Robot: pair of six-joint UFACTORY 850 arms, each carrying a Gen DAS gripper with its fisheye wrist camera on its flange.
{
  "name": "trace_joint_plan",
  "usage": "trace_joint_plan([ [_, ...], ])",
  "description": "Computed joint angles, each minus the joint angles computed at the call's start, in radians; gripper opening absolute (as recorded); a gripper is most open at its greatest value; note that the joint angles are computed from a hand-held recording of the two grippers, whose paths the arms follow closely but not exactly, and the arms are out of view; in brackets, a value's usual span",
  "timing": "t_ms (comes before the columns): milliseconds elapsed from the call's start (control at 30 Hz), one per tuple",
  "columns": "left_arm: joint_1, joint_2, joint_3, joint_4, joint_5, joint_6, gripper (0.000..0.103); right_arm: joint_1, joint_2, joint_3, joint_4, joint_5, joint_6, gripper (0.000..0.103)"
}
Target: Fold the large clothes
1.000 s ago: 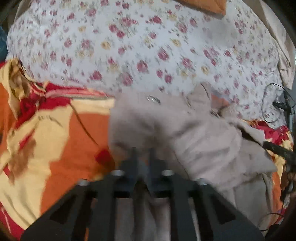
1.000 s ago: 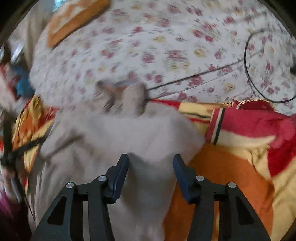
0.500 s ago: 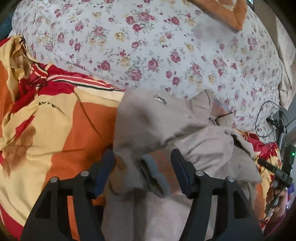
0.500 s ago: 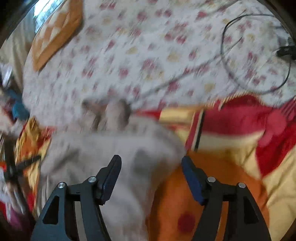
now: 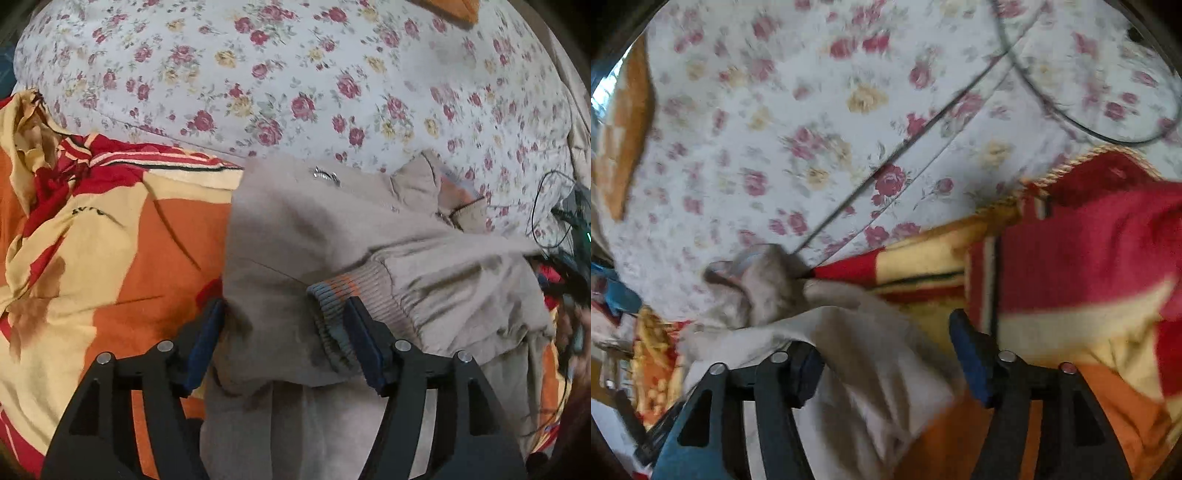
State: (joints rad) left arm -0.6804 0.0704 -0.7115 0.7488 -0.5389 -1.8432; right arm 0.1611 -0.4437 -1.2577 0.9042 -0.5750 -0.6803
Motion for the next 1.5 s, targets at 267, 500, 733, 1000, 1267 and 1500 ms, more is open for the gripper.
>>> trace_joint_plan([
  [267, -0.016, -0.024, -0.015, 0.012, 0.016, -0.017, 0.069, -0.032, 0.169, 0.212, 0.079, -0.210, -0.187, 0.066],
  [500, -0.025, 0.015, 0.003, 0.046, -0.001, -0.094, 0.069, 0.004, 0.346, 0.342, -0.170, -0.060, -0.106, 0.006],
  [733, -0.040, 0.054, 0.016, 0.047, 0.027, -0.073, 0.070, -0.082, 0.397, 0.365, -0.018, -0.103, -0.189, 0.033],
  [1000, -0.049, 0.029, 0.007, 0.052, 0.055, -0.093, 0.087, -0.025, 0.374, 0.321, 0.023, -0.055, -0.214, 0.054],
  [1267, -0.060, -0.098, -0.117, -0.040, -0.055, 0.105, 0.010, -0.038, 0.371, 0.344, 0.078, -0.078, -0.235, 0.056],
  [1500, -0.093, 0.018, -0.142, 0.096, -0.153, 0.085, 0.000, -0.061, 0.369, 0.343, 0.079, -0.052, -0.227, 0.060],
])
